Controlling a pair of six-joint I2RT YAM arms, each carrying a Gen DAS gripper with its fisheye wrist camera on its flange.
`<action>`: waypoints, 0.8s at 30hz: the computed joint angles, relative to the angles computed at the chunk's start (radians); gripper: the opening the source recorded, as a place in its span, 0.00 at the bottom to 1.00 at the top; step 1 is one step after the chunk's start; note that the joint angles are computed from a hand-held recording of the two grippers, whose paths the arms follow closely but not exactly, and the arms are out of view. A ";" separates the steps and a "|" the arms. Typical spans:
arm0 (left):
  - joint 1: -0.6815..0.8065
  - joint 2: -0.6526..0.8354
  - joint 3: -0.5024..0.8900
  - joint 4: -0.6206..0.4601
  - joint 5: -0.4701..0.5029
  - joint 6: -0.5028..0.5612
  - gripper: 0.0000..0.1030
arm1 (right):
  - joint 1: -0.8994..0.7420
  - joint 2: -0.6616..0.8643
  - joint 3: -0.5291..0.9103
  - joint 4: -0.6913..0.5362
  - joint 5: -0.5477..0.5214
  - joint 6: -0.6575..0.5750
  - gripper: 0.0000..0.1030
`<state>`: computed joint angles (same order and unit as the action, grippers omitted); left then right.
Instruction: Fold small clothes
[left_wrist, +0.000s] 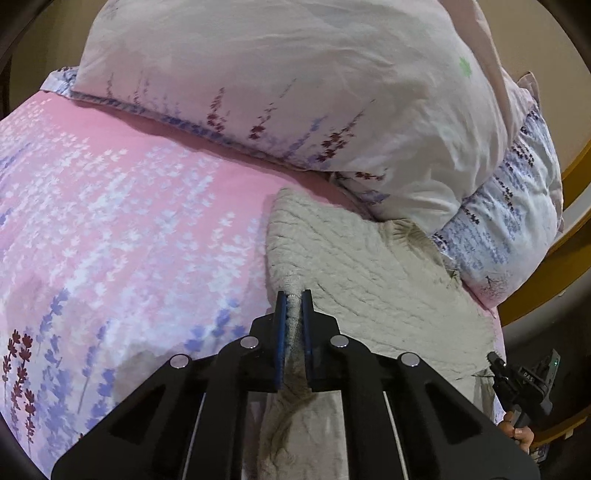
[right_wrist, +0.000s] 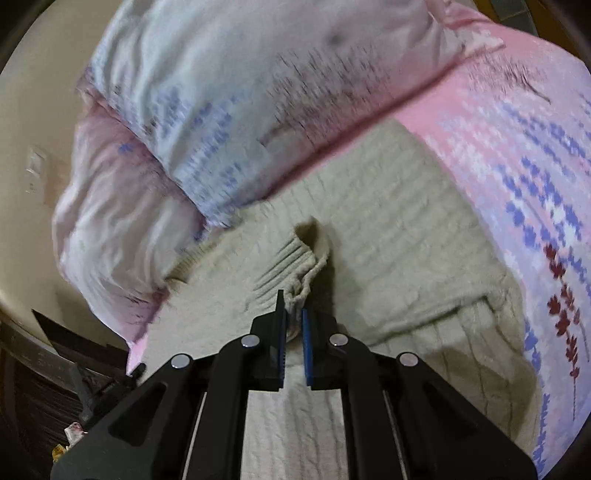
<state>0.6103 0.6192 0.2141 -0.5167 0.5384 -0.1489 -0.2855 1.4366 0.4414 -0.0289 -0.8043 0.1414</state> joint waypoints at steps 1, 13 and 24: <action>0.004 -0.005 -0.006 0.002 -0.003 0.004 0.07 | 0.008 0.015 0.003 -0.007 0.012 -0.004 0.07; -0.040 -0.080 -0.036 -0.009 -0.079 -0.038 0.07 | -0.005 -0.098 0.002 -0.164 0.070 -0.099 0.08; -0.034 -0.067 -0.026 -0.031 -0.065 -0.069 0.20 | 0.098 -0.245 -0.017 -0.142 0.121 -0.060 0.38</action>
